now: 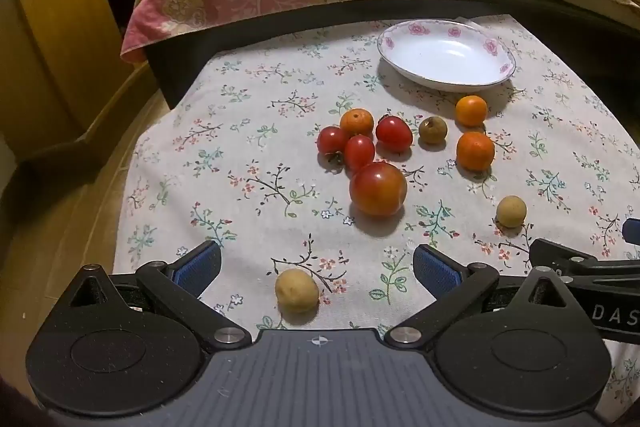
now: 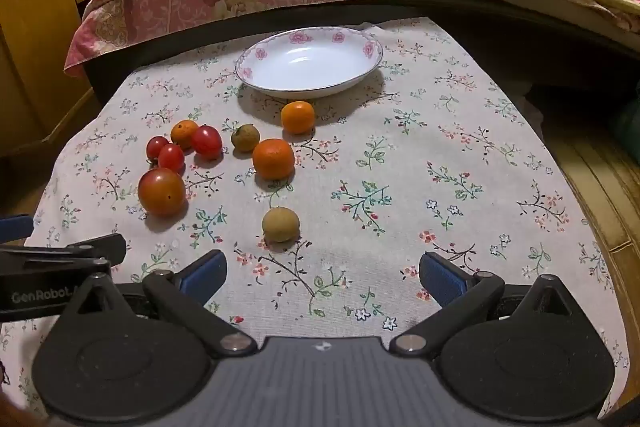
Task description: Organize fruits
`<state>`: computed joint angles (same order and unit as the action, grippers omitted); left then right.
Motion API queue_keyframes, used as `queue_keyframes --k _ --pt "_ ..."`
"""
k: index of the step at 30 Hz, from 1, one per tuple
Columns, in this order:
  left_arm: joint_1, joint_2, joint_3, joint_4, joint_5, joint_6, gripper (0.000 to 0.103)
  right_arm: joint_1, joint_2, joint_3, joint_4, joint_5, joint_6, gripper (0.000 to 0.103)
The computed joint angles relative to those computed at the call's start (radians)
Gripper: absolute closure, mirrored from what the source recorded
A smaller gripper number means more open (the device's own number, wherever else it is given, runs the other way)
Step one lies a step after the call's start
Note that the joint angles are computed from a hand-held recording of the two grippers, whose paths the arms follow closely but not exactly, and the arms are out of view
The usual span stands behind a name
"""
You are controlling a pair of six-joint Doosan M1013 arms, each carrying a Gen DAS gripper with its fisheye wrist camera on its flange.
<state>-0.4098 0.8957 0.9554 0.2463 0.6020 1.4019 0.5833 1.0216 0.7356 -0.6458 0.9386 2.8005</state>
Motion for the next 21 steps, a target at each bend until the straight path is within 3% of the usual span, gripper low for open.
queue_keyframes --k 21 --pt "-0.005 0.005 0.005 0.000 0.007 -0.002 0.000 -0.003 0.008 -0.010 0.019 0.023 -0.018 0.001"
